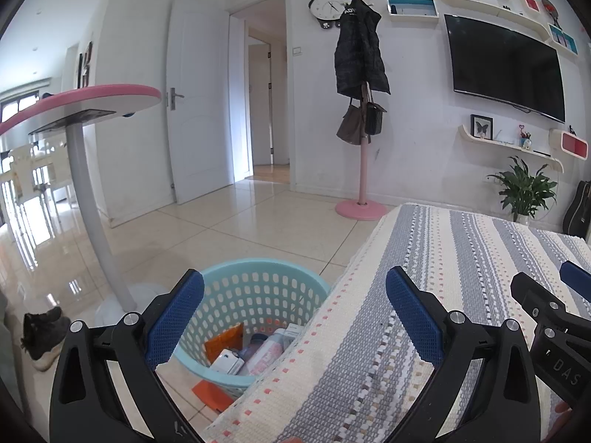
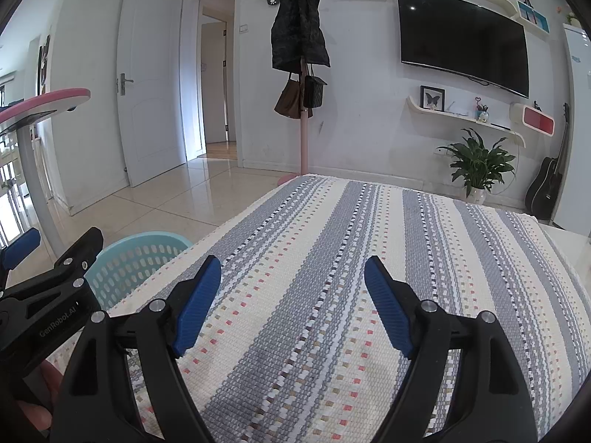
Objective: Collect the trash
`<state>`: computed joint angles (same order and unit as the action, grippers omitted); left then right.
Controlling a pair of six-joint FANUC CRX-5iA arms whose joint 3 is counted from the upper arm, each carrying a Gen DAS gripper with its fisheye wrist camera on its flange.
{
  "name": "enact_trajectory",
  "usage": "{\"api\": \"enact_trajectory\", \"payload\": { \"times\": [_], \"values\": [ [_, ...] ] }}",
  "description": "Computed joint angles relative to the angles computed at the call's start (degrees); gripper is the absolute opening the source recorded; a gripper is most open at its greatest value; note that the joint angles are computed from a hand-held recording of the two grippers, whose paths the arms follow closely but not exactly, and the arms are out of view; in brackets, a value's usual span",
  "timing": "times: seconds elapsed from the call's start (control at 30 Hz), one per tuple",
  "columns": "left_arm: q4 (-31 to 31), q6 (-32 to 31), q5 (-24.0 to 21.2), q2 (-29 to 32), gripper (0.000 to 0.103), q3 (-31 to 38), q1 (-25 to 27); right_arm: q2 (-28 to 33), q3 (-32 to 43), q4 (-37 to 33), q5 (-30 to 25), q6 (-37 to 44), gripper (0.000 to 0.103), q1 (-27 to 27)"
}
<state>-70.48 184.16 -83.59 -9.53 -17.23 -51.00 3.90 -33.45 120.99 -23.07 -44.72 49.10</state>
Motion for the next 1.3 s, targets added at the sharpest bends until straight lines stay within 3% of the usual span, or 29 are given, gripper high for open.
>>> {"api": "enact_trajectory", "payload": {
  "times": [0.17,1.3],
  "values": [
    [0.05,0.11,-0.19,0.00,0.095,0.09,-0.03,-0.05,-0.05,0.69,0.14,-1.04,0.084,-0.28],
    [0.37,-0.08,-1.64,0.60,0.095,0.88,0.31,-0.10,0.09,4.42,2.45,-4.35,0.085,-2.57]
  ]
}}
